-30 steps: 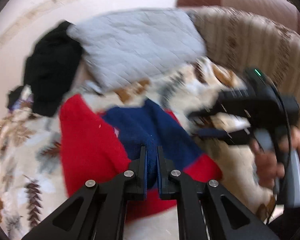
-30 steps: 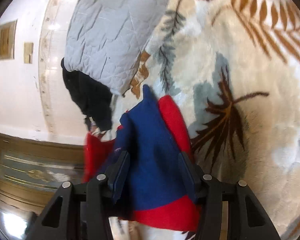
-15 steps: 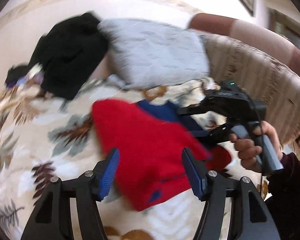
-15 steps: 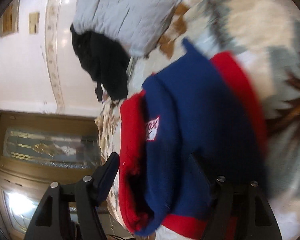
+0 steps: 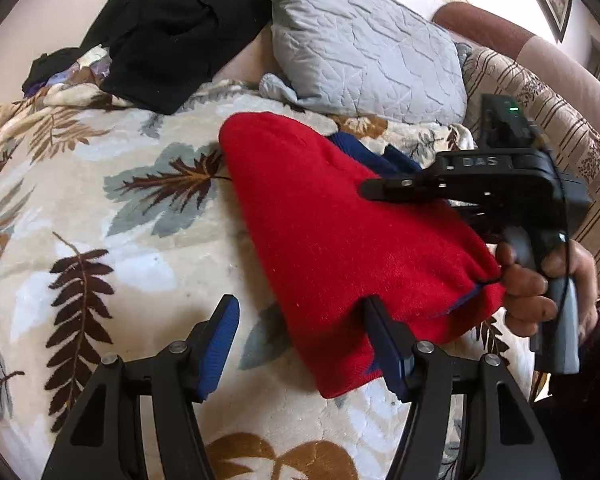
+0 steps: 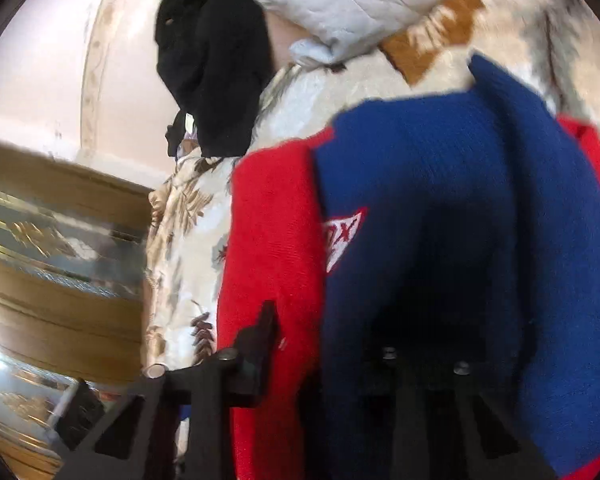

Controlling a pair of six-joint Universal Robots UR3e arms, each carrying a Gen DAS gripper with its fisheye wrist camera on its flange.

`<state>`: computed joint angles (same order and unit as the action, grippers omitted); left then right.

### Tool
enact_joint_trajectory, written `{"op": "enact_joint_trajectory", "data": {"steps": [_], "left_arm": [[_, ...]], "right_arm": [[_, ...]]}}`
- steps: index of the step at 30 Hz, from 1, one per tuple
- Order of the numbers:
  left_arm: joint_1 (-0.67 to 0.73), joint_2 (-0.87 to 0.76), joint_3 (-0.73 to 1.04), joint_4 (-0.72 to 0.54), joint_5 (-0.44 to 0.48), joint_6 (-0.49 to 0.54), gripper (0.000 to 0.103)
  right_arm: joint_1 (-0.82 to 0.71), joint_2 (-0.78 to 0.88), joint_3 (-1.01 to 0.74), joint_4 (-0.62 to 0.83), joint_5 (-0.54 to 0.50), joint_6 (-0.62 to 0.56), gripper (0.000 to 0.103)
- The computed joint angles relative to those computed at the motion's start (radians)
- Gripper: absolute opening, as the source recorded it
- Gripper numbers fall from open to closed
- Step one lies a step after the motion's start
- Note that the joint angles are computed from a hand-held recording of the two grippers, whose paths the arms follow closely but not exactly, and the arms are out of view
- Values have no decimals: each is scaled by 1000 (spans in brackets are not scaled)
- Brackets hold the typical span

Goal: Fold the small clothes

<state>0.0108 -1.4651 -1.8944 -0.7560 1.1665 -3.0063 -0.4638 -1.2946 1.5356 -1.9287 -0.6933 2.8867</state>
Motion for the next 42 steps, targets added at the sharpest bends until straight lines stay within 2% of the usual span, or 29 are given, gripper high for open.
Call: {"op": "enact_joint_trajectory", "data": {"steps": [1,5,8,10,13,16,17,21,24,28,30,31,33,36,39,42], "left_arm": [[6,13,-5,15,4,-4,65],[2,50,-42,154,-7,-53,65],[-42,4,-18,203,9,-82,65],[-100,-68,27,192,51,-84,65],[-170,-161,94,160,103,-95,65],[-223,-194,124,173,187,-105,66],[-225,-191,117,183,193,-101,66],[-217,-197,117,179,183,-111,68],[-226,-214,124,196,195,-98,68],[-248,-217,113,230,230,-72,68],[-249,-222,115,228,234,-59,69],[-248,-225,120,220,233,-55,69],[-242,-233,132,201,222,-60,70],[-245,-232,142,186,238,-65,72],[-266,-227,148,188,280,-60,72],[-290,-222,147,198,326,-52,72]], "right_arm": [[-13,-32,13,-5,8,-10,19],[-119,-223,108,-18,70,-62,18],[-258,-321,172,50,90,-152,18],[-296,-310,185,61,19,-180,18],[-266,-196,154,55,-194,-106,23],[-316,-163,62,249,-158,-164,27],[-335,-189,60,257,-150,-171,27],[-343,-264,106,62,-105,-106,33],[-260,-156,-7,48,-62,-88,35],[-119,-33,-109,-35,-142,-32,35],[-43,65,-140,-160,-295,58,35],[-37,98,-121,-220,-307,84,35],[-67,100,-32,-333,-246,77,35],[-81,17,-44,-207,-253,27,35],[-169,-130,50,-96,-189,-57,35],[-171,-187,82,-36,-253,-98,35]]}}
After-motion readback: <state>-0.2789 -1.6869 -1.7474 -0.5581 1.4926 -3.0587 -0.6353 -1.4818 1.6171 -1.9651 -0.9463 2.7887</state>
